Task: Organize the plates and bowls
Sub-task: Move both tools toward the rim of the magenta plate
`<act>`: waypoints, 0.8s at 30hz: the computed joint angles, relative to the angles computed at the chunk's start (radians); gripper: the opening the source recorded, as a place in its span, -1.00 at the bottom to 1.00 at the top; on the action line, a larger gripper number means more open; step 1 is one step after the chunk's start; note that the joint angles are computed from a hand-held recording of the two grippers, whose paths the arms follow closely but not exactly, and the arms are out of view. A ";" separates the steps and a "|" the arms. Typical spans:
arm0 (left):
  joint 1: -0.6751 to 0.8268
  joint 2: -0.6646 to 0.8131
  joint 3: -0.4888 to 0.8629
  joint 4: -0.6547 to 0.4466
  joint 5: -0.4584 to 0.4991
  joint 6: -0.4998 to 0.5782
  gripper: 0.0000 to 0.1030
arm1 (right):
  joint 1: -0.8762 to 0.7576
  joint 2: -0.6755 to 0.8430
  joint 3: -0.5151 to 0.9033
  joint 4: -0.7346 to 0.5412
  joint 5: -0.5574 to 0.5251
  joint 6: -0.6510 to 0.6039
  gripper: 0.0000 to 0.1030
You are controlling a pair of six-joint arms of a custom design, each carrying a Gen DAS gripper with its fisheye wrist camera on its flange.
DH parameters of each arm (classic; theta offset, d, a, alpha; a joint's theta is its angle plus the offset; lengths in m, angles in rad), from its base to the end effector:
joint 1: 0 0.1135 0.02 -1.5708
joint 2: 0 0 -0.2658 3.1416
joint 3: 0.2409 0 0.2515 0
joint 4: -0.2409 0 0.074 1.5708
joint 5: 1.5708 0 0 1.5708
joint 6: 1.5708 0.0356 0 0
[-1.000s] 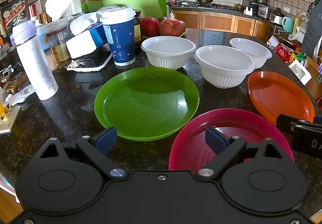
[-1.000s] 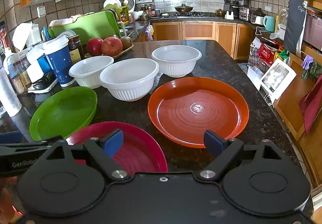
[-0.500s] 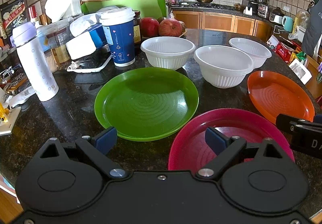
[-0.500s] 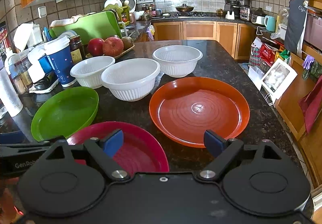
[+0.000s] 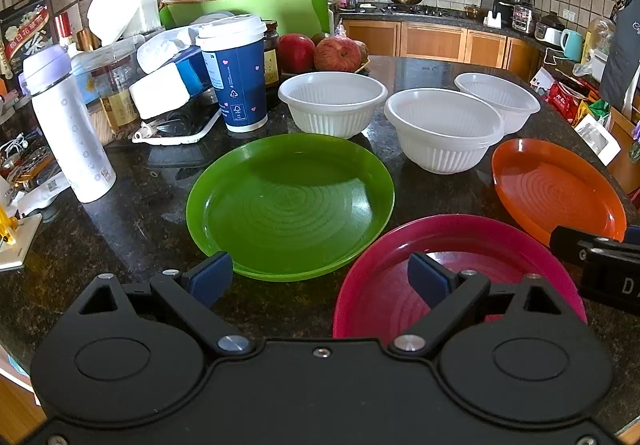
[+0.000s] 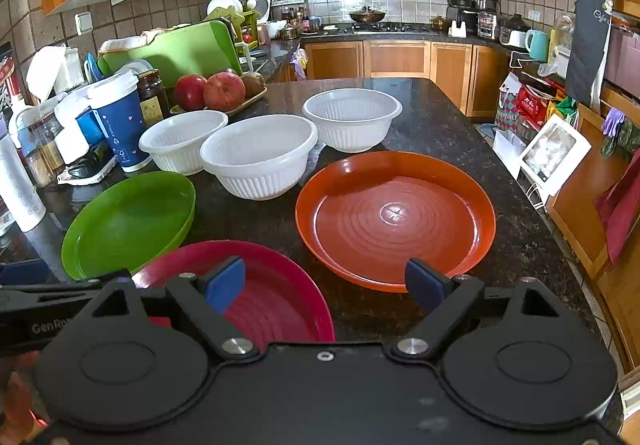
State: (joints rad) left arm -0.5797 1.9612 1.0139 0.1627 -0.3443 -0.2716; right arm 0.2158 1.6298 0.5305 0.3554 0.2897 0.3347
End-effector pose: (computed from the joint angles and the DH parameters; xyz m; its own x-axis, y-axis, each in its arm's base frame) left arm 0.3317 -0.2028 0.1201 -0.6542 0.1265 -0.7457 0.1456 0.9885 0.0399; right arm 0.2753 0.0499 0.1153 -0.6247 0.1853 -0.7585 0.2174 0.9743 0.0590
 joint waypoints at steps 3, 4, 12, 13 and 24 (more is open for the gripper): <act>0.001 0.002 0.003 -0.003 0.001 0.000 0.82 | -0.002 0.001 0.000 0.001 -0.002 -0.001 0.78; 0.001 0.002 0.003 -0.003 0.001 0.000 0.82 | -0.001 0.001 0.001 0.000 -0.002 0.000 0.78; -0.004 0.005 0.012 -0.011 0.002 0.009 0.82 | -0.017 0.005 0.008 -0.010 -0.024 -0.006 0.78; -0.004 0.005 0.012 -0.011 0.003 0.009 0.82 | -0.019 0.006 0.010 -0.011 -0.028 -0.006 0.78; -0.013 -0.009 -0.004 0.007 0.014 0.006 0.78 | -0.025 0.035 0.008 0.012 -0.011 -0.023 0.78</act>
State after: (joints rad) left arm -0.5932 1.9525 1.0097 0.1700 -0.3299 -0.2657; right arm 0.1909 1.6651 0.5384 0.3672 0.2782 0.3116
